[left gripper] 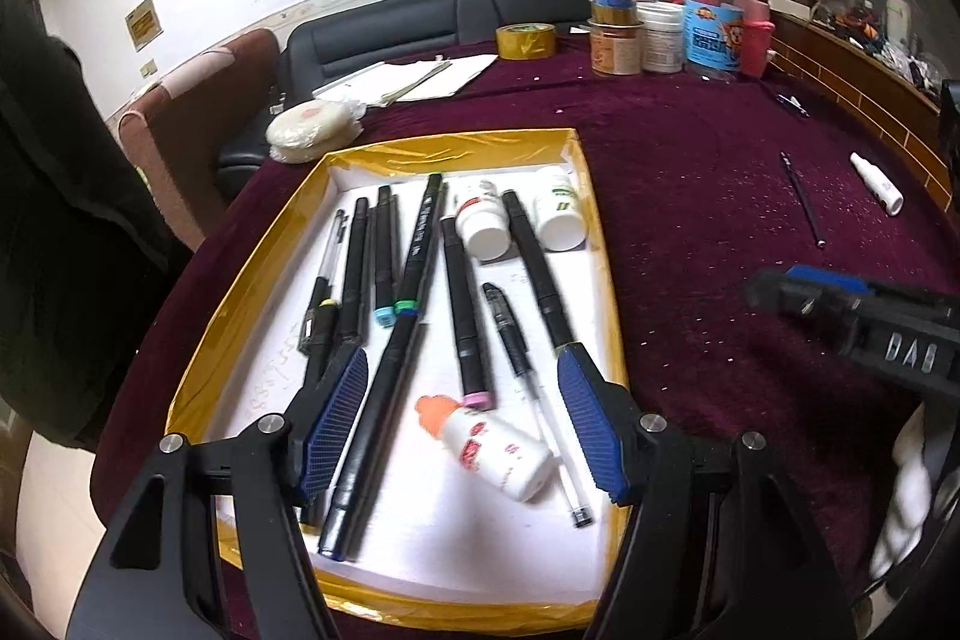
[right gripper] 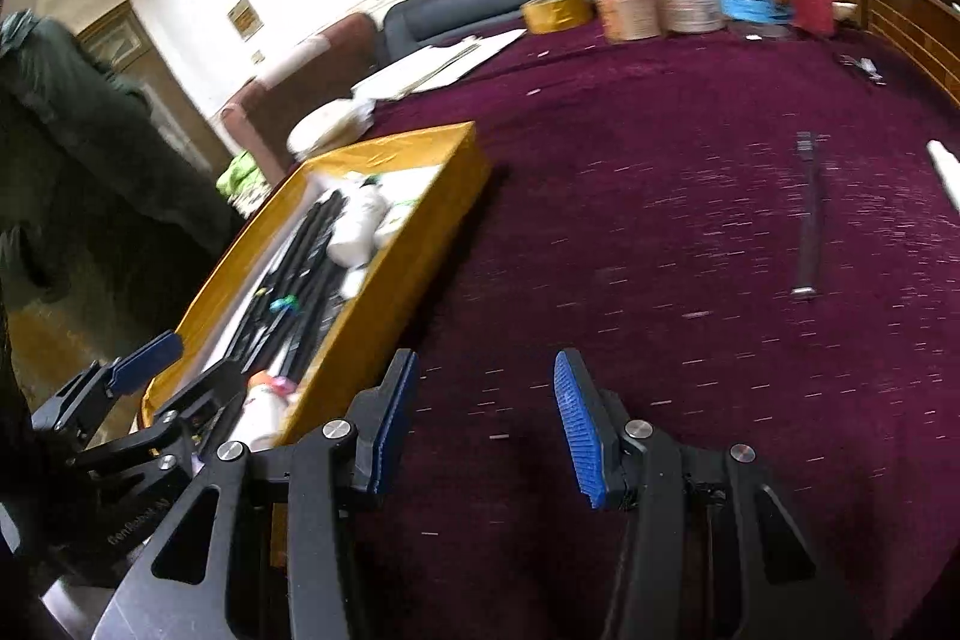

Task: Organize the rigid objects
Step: 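Move both tools back toward the white dropper bottle and black pen, then grasp the white dropper bottle with right while left grasps the black pen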

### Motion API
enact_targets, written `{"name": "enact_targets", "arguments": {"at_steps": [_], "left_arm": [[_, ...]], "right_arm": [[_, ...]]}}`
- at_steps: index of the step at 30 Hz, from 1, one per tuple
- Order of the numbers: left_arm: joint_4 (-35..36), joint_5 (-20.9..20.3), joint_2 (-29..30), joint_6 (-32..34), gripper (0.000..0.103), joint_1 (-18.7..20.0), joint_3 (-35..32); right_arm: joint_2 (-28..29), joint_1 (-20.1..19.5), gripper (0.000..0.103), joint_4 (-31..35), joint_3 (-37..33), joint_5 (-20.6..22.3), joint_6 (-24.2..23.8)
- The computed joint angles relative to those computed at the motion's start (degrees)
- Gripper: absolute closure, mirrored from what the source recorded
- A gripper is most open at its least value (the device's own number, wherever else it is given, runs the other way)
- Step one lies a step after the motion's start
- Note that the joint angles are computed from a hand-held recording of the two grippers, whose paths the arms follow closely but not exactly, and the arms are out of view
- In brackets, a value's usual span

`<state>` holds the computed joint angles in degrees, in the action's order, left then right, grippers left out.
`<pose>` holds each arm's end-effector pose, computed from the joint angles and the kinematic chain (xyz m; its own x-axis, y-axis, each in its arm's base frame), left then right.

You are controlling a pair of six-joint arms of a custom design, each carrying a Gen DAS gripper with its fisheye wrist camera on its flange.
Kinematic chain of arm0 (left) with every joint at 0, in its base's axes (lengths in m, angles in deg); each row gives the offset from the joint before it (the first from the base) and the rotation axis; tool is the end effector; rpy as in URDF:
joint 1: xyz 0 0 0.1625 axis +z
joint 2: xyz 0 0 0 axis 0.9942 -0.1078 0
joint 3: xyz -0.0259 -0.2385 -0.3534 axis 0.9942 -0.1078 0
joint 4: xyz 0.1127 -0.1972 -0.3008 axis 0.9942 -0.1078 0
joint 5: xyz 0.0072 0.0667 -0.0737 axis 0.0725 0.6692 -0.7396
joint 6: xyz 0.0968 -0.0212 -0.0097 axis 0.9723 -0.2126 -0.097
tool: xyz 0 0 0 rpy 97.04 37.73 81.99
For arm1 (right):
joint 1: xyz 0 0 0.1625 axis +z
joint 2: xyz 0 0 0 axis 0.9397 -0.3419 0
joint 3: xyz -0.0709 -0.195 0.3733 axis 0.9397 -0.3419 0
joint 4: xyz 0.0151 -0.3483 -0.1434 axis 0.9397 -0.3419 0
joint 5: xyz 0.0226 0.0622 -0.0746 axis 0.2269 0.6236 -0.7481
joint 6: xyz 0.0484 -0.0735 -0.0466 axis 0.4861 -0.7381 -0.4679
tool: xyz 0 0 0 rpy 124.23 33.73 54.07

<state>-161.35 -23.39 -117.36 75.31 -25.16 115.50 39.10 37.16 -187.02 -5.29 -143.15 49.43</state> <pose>-0.0622 -0.5429 0.2723 -0.5150 -0.3462 -0.7842 0.4060 0.7071 -0.5789 0.3242 -0.6465 -0.0319 -0.7919 -0.5520 0.2611 -0.6099 0.7364 -0.2929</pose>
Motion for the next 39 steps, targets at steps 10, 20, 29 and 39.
{"name": "enact_targets", "arguments": {"at_steps": [10,20,29,39], "left_arm": [[3.38,-11.26,0.45,1.49,0.038,-1.00,-3.49],[14.81,-29.26,5.33,-2.72,0.032,1.56,-15.00],[21.87,-31.81,18.23,2.67,0.032,3.45,-32.06],[25.70,-31.64,32.36,8.78,0.033,6.56,-51.54]], "right_arm": [[-5.23,-6.09,0.061,-5.61,-3.81,-5.04,2.57],[-1.70,-10.00,0.056,0.82,-20.33,-12.25,9.03],[7.76,-9.98,0.056,10.60,-35.14,-17.78,5.57],[6.01,-11.19,0.075,9.79,-32.05,-14.51,4.30]]}}
